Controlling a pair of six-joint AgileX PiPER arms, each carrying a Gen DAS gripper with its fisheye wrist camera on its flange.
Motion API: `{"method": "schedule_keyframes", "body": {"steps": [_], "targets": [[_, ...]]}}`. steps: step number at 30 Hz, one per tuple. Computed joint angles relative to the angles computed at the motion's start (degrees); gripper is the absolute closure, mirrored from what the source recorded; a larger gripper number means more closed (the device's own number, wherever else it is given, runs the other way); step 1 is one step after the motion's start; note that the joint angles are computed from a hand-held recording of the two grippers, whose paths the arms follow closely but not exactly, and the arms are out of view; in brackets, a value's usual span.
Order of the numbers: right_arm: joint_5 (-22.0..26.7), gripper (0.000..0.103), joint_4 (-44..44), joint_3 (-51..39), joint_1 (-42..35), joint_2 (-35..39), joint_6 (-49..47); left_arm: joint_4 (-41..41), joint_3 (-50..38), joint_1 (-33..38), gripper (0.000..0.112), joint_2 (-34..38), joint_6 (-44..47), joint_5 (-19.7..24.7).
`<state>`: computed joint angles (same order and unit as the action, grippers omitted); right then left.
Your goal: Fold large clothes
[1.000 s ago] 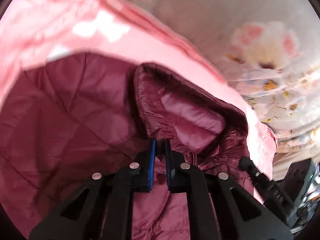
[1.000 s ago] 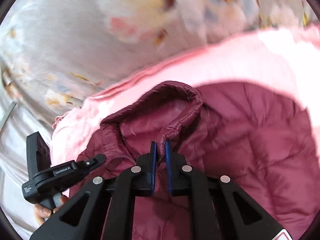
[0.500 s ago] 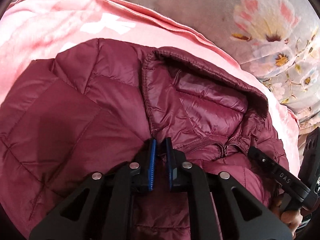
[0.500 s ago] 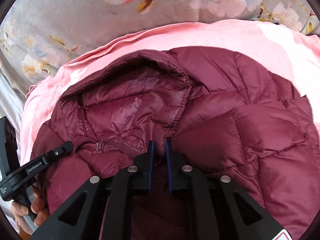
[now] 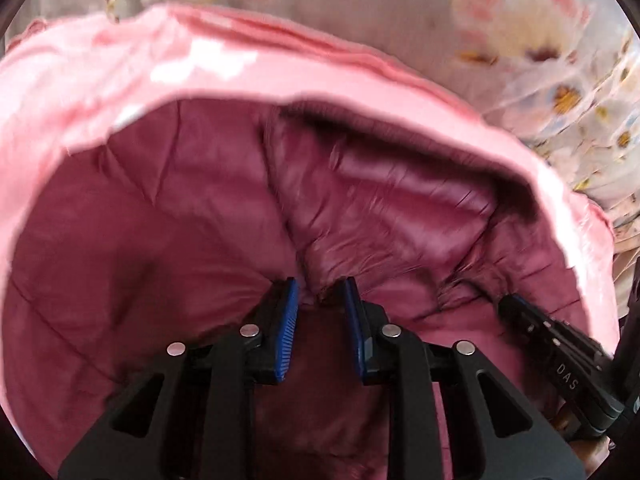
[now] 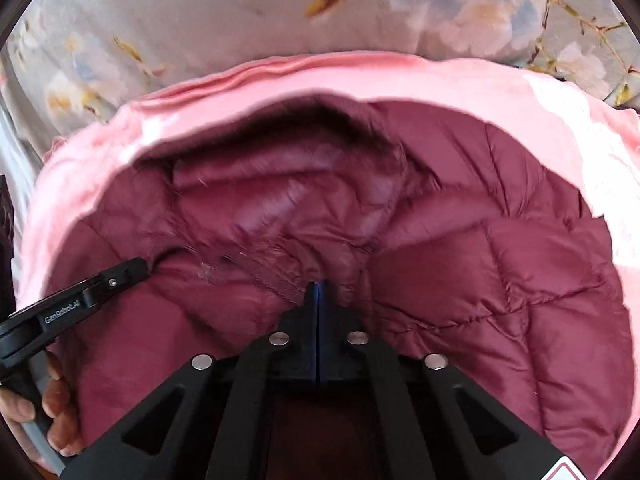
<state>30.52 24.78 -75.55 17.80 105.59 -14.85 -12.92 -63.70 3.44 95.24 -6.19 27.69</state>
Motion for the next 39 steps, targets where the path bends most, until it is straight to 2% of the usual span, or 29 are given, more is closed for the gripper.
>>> {"method": "schedule_keyframes", "body": {"steps": [2,4,5,6,7,9,11,15,19,20,21,22,23,24,25,26,33,39], "targets": [[0.6,0.103,-2.21,-1.01,0.53,0.37,2.08,-0.14,1.26,0.07,0.093,-0.24,1.13,-1.84],[1.92,0.103,-1.96,-2.19,0.41,0.45,1.76,1.55,0.32,-0.09,0.093,0.07,-0.13,-0.84],[3.04,0.101,1.6,-2.73,-0.56,-0.2,0.41,0.47,0.01,0.25,0.093,-0.11,0.79,-0.08],[3.89,0.092,7.33,-2.72,-2.07,-0.87,-3.2,-2.89,-0.18,1.51,0.093,-0.55,3.81,0.9],[4.96,0.088,13.06,-3.09,-3.63,-1.21,-6.53,-8.55,-0.74,2.96,0.093,-0.7,8.39,1.69],[7.58,0.074,23.86,-4.89,-6.74,-0.93,-11.83,-20.01,-1.95,6.32,0.081,-1.82,16.57,3.59],[10.4,0.049,30.01,-8.46,-8.9,1.32,-11.89,-26.25,-4.48,8.8,0.05,-1.3,19.78,4.89],[14.84,0.047,37.65,-17.07,-11.37,8.65,-5.82,-34.42,-12.55,12.78,0.047,4.17,18.73,10.5],[16.41,0.048,38.81,-23.22,-11.94,14.48,1.11,-36.62,-20.25,14.75,0.044,11.61,11.33,16.14],[16.38,0.054,38.13,-24.06,-11.85,15.13,1.97,-37.01,-20.83,14.9,0.044,12.6,10.52,16.58],[16.48,0.069,35.83,-25.43,-11.55,15.53,3.17,-36.53,-21.37,14.49,0.046,13.25,9.46,16.48],[16.46,0.078,33.1,-26.18,-11.17,15.42,4.13,-35.88,-21.85,14.4,0.053,13.65,8.77,16.57],[16.25,0.09,29.24,-27.02,-10.58,15.22,5.26,-34.54,-21.98,14.14,0.068,13.59,8.05,16.48],[15.99,0.092,26.34,-27.16,-10.12,14.79,5.3,-33.02,-22.44,13.92,0.078,13.59,7.78,16.97],[16.02,0.092,23.53,-27.31,-9.66,14.51,5.62,-31.06,-23.55,13.47,0.094,14.17,7.41,17.62],[16.06,0.094,21.58,-27.4,-9.39,14.43,5.64,-28.4,-23.96,12.65,0.102,14.19,7.42,18.02],[12.26,0.097,2.53,-26.83,-3.88,14.98,10.99,-14.41,-21.57,7.92,0.107,12.86,3.29,13.72],[7.81,0.098,-5.22,-23.49,-1.64,14.63,12.57,-10.29,-19.9,6.4,0.107,13.06,2.86,10.73]]}}
